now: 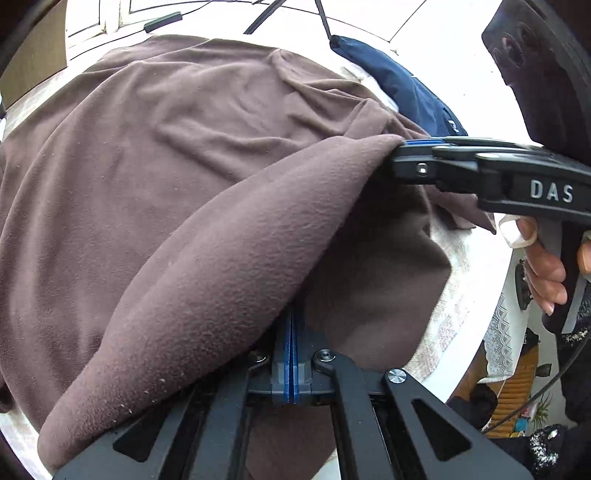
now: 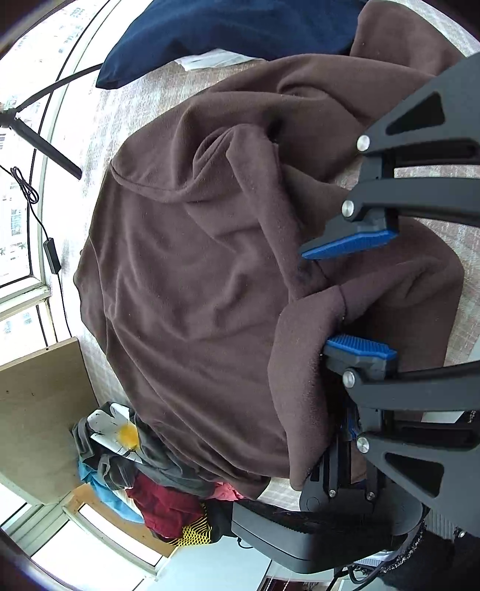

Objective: Fold clothes

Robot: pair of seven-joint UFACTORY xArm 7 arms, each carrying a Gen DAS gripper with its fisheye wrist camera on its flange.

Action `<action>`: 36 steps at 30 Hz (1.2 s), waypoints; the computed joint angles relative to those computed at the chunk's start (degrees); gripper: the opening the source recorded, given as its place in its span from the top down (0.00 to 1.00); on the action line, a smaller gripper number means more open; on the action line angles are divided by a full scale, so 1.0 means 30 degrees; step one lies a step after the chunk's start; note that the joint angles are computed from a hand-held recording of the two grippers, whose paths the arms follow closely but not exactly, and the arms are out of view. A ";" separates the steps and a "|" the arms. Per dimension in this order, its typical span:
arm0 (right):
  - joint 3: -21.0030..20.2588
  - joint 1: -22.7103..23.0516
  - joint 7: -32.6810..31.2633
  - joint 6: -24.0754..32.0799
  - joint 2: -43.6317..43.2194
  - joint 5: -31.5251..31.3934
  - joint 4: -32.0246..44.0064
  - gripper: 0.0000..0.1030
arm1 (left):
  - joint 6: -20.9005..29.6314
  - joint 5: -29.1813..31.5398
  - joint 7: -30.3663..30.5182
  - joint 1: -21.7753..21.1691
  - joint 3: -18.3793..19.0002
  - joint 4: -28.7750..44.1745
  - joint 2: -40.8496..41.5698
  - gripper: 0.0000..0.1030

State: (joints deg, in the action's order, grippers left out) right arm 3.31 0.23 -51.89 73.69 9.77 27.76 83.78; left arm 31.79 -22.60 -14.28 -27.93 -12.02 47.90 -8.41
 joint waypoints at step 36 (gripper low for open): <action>-0.3631 0.0777 -0.0126 -0.0606 -1.0399 0.0691 -0.9005 0.96 | 1.3351 0.5022 -0.3431 0.3036 0.1535 -0.9658 -2.2344 0.93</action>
State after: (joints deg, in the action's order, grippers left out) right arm -7.59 2.56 -52.27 71.87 -21.43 29.84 56.76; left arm 71.84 -7.54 -24.58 -18.82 -7.41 18.93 -75.44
